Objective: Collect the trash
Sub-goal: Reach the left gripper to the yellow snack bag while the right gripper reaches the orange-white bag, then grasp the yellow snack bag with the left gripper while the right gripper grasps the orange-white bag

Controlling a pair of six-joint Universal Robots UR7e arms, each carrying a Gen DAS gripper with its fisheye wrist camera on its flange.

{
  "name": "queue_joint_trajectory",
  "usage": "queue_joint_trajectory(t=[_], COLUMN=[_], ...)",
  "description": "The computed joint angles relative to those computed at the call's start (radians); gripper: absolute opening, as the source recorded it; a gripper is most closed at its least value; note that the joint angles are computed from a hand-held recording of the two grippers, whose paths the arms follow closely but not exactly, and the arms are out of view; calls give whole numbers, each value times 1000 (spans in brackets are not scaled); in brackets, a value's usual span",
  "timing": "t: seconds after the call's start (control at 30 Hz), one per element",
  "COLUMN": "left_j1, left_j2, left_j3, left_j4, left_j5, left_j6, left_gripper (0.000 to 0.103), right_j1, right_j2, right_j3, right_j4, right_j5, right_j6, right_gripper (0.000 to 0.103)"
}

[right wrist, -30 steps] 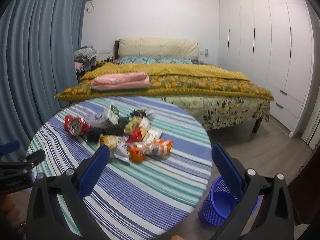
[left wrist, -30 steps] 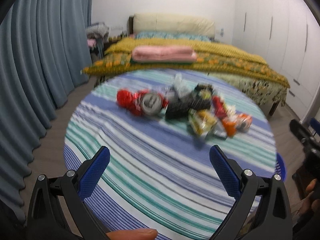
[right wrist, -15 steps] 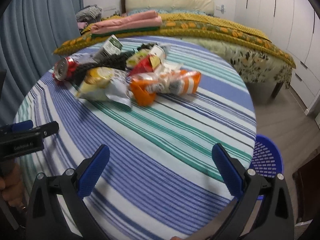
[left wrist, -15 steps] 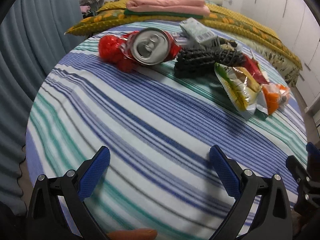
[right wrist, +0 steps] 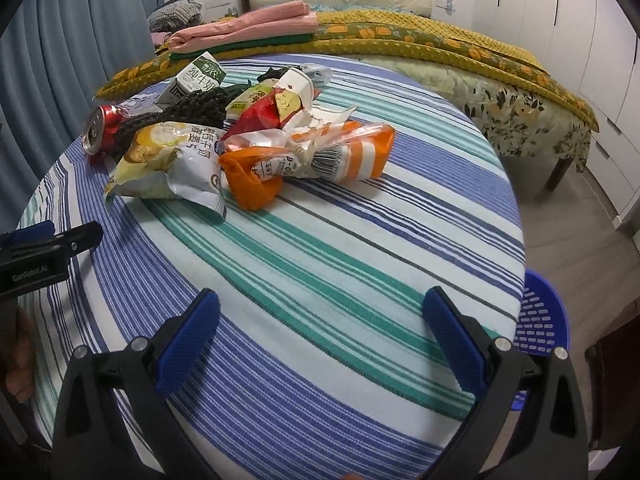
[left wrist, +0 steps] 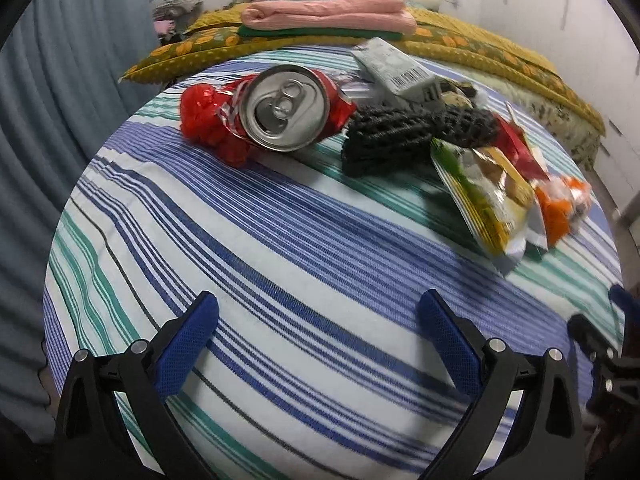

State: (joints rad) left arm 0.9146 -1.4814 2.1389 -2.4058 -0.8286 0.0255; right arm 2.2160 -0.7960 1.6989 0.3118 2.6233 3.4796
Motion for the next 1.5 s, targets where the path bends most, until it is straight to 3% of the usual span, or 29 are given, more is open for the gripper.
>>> queue_joint_trajectory(t=[0.07,0.17,0.23,0.33,0.53,0.6,0.63,0.7,0.8,0.97,1.03,1.17,1.23,1.33,1.5], left_j1=[6,11,-10,-43,-40,-27,-9,-5,1,30,43,64,72,79,96], left_j2=[-17,-56,-42,46,201,204,199,183,132,6,-39,-89,-92,-95,-109], left_j3=[-20,-18,-28,-65,-129,-136,-144,-135,-110,-84,-73,-58,-58,-63,-68], left_j4=[52,-13,-42,-70,-73,-72,-54,-69,-50,58,95,117,113,119,128], left_j5=[-41,-186,-228,-266,-225,-257,-303,-316,-347,-379,-374,-372,-372,-374,-367], left_j6=[-9,6,28,75,73,84,92,111,123,147,160,180,179,174,178], left_gripper=[98,98,98,98,97,75,67,57,50,50,51,58,61,64,70], right_j1=[3,8,12,24,35,33,30,27,24,11,-8,-73,-120,-202,-185], right_j2=[-2,-11,-25,-38,-57,-64,-68,-72,-76,-84,-110,-165,-170,-164,-165], right_j3=[4,17,27,35,52,59,62,65,69,55,51,24,-7,-64,-41], right_j4=[3,-1,-19,-41,-51,-54,-56,-58,-60,-55,-97,-227,-195,-30,103], right_j5=[6,25,28,38,71,76,77,78,78,64,20,-83,-183,-419,-647], right_j6=[8,28,31,14,18,21,22,22,17,1,-80,-377,-454,-450,-461], right_gripper=[98,98,98,98,98,98,98,98,98,98,98,98,98,98,98])
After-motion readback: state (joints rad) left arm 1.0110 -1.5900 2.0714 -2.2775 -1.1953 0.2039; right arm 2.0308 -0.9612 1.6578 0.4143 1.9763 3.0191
